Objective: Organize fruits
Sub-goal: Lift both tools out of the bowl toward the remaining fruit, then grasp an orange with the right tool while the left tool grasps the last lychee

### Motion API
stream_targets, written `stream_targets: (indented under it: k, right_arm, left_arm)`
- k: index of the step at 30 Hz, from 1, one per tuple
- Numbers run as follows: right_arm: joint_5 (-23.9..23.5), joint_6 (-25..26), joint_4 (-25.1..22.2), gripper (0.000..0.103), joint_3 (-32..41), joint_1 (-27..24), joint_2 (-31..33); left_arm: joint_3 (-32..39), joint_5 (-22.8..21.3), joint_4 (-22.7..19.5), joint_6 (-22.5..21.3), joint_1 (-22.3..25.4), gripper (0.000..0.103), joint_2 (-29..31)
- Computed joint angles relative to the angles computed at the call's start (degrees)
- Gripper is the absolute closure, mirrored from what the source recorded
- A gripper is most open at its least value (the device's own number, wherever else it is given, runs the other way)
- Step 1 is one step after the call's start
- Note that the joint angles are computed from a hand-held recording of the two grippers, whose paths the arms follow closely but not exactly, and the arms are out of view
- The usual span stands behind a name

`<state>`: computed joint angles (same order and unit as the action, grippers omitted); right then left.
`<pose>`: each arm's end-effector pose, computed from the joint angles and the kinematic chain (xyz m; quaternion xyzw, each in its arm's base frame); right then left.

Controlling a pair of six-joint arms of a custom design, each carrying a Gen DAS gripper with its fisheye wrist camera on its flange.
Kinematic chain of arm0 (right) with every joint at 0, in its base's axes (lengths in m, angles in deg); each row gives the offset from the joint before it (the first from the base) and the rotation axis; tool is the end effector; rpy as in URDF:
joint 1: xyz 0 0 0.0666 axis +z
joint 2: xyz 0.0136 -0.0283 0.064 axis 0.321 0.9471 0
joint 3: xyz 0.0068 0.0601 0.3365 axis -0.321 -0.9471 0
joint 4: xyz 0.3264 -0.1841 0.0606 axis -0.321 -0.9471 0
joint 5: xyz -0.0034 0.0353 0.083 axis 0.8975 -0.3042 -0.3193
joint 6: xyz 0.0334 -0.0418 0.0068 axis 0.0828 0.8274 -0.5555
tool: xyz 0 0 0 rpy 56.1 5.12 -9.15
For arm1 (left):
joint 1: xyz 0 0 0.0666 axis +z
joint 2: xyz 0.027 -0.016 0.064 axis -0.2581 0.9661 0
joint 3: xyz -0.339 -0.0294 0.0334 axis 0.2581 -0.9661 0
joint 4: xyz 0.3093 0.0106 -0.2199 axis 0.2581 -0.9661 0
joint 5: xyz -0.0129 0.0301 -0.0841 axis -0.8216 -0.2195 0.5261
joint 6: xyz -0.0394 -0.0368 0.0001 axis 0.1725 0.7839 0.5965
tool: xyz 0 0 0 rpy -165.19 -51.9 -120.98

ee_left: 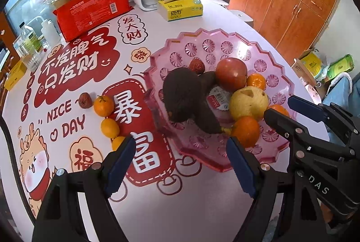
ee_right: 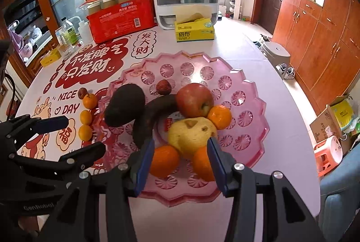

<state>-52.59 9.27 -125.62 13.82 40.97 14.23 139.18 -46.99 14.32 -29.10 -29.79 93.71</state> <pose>0.4857 0.1970 0.4284 -0.1212 0.9450 0.0648 0.2969 0.4801 -0.1267 0.4268 0.0494 0.9688 -0.0366 0.2399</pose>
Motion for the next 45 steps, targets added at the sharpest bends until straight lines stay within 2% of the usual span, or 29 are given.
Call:
stream_targets:
  k: [9, 14, 23, 28, 31, 34, 38, 45]
  right_arm:
    - [2.51, -1.99, -1.11, 0.054, 1.46, 4.11, -0.05]
    - [3.93, -4.37, -1.5, 0.054, 3.29, 6.95, 0.62]
    - [6.27, -13.5, -2.04, 0.054, 7.64, 12.57, 4.16]
    - [8.31, -19.64, -2.24, 0.054, 10.26, 16.16, 7.5]
    - [9.0, -22.62, -3.31, 0.054, 12.19, 17.58, 10.15]
    - [9.13, -24.87, -5.04, 0.054, 14.44, 18.51, 12.94]
    - [9.18, -26.45, -6.65, 0.054, 16.93, 19.13, 16.08]
    - [9.42, -26.7, -6.73, 0.054, 19.58, 19.02, 20.75]
  left_arm:
    - [-4.17, 1.53, -0.54, -2.86, 4.15, 0.022, -4.38]
    - [-4.41, 1.05, -2.13, -7.27, 8.79, 0.022, -5.94]
    - [1.25, 1.05, -5.43, -26.56, 18.72, 0.022, -4.77]
    - [4.51, 1.91, -3.48, -38.21, 22.87, 0.022, -1.11]
    - [6.28, 3.44, -2.77, -42.7, 24.36, 0.022, 2.18]
    - [9.36, 5.06, -3.95, -44.1, 25.02, 0.022, 6.81]
    - [11.96, 6.59, -5.02, -43.37, 25.1, 0.022, 11.65]
    - [10.97, 7.91, -3.34, -42.9, 25.04, 0.022, 14.18]
